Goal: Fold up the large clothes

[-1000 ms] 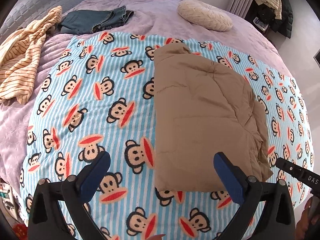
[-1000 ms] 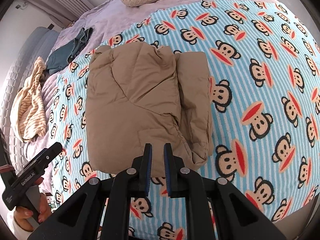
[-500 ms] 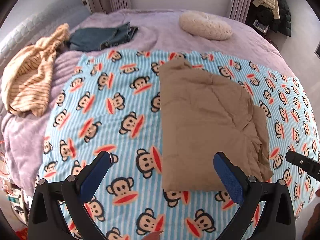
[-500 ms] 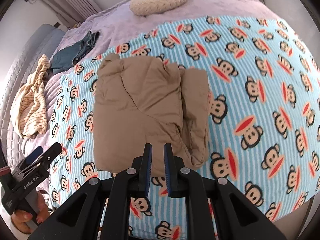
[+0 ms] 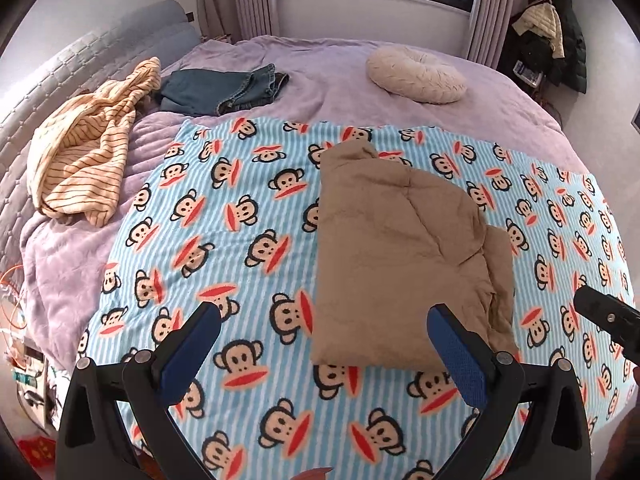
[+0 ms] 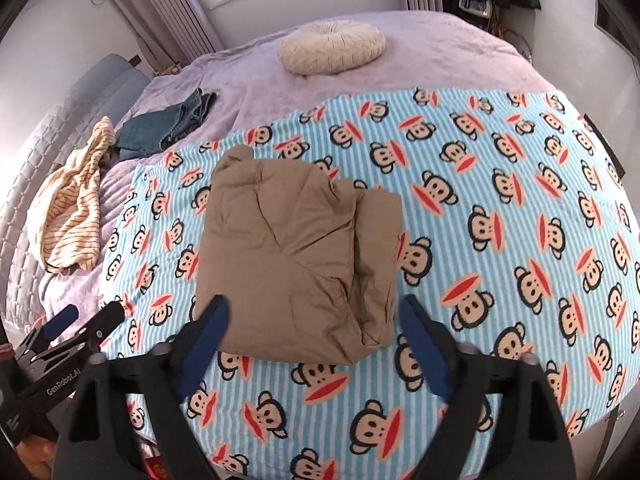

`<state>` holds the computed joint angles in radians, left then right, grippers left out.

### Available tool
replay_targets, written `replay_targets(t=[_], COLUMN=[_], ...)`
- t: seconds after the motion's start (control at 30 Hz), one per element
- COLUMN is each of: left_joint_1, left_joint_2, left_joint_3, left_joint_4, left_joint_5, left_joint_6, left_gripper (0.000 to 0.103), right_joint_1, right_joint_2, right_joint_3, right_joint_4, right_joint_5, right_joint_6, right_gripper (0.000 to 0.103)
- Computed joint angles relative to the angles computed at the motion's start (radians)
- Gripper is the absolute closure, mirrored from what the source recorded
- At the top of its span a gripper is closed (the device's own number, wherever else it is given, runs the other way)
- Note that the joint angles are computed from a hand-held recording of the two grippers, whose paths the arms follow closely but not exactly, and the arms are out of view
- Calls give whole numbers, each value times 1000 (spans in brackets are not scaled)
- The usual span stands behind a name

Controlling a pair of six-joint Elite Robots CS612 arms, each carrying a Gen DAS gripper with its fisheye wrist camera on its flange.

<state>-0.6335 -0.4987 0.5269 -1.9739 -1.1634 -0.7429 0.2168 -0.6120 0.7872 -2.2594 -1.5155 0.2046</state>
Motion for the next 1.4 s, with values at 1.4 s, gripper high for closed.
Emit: replay_targets(t=[1.4], left_joint_1=[-8], left_joint_2=[-54], left_joint_3=[82], left_joint_4=[-63], left_joint_5=[11], left_joint_6=[2], left_gripper=[0], right_joint_1=[24], right_joint_2=[-35], right_joint_3=[42], right_joint_4=[-14], right_joint_5=[-123], right_joint_6=[-10], right_gripper=[0])
